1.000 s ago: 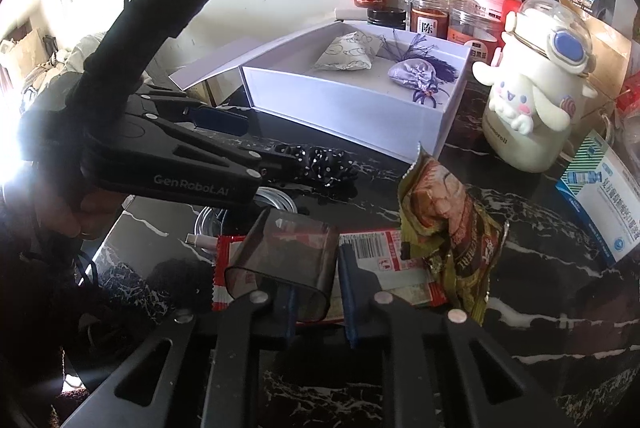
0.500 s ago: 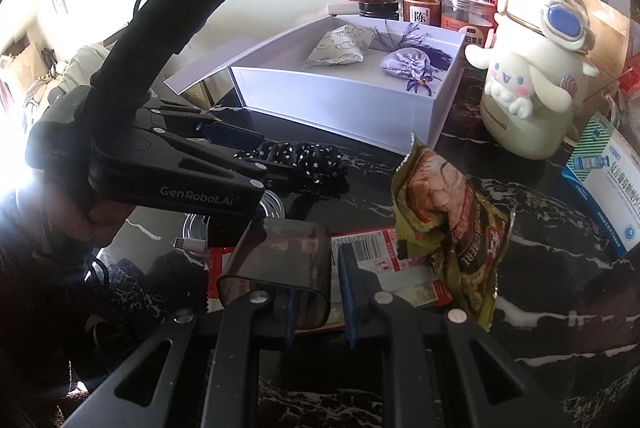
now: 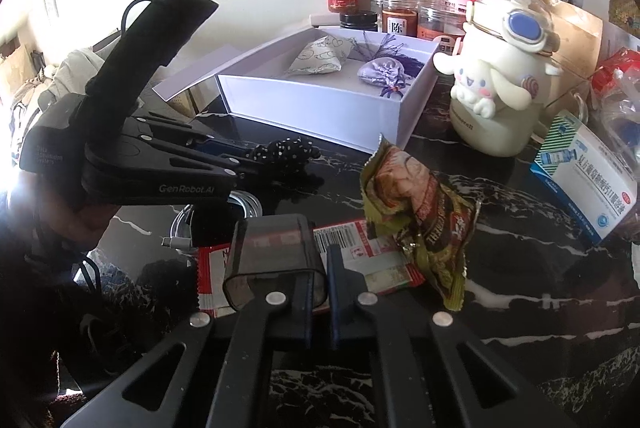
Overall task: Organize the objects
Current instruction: 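Close left tool on the polka-dot scrunchie while right tool grasps the dark plastic case, then lift the scrunchie with left tool while right tool carries the case toward the box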
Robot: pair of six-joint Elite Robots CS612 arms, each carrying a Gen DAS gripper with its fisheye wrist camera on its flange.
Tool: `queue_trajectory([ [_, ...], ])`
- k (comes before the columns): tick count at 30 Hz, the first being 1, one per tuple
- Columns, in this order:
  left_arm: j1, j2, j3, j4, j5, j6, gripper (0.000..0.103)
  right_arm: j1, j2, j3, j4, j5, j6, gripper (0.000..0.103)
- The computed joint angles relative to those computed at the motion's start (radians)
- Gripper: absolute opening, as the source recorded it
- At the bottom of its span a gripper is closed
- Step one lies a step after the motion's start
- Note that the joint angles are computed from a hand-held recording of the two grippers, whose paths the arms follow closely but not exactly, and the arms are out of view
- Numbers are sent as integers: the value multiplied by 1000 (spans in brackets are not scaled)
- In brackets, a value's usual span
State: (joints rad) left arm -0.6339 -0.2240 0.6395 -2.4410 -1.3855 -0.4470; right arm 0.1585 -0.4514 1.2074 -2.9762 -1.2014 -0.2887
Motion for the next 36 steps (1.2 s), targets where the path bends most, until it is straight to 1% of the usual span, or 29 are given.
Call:
queue_trajectory([
  [14, -30, -121, 195, -130, 65, -31, 21, -8, -58, 100, -116, 11, 5, 5],
  [19, -41, -148, 243, -165, 82, -39, 21, -8, -63, 114, -109, 12, 2, 5],
  [22, -44, -155, 259, -164, 82, -55, 21, -12, -57, 107, -79, 26, 20, 6],
  [24, -44, -157, 270, -170, 76, -66, 21, -19, -52, 105, -72, 57, 48, 12],
  [25, -43, -156, 273, -173, 72, -71, 21, -23, -51, 105, -74, 71, 66, 30],
  [26, -43, -159, 281, -181, 68, -77, 21, -24, -50, 105, -71, 74, 83, 61],
  [27, -43, -161, 287, -186, 66, -82, 21, -25, -49, 107, -72, 79, 100, 72],
  [28, -44, -164, 294, -189, 67, -86, 21, -26, -48, 109, -80, 92, 109, 76],
  [30, -44, -167, 304, -192, 70, -91, 21, -28, -46, 112, -83, 121, 113, 76],
  [31, -45, -169, 308, -192, 71, -94, 21, -24, -45, 110, -81, 118, 109, 76],
  [36, -48, -176, 321, -180, 91, -100, 21, 1, -34, 95, -75, 54, 102, 76],
])
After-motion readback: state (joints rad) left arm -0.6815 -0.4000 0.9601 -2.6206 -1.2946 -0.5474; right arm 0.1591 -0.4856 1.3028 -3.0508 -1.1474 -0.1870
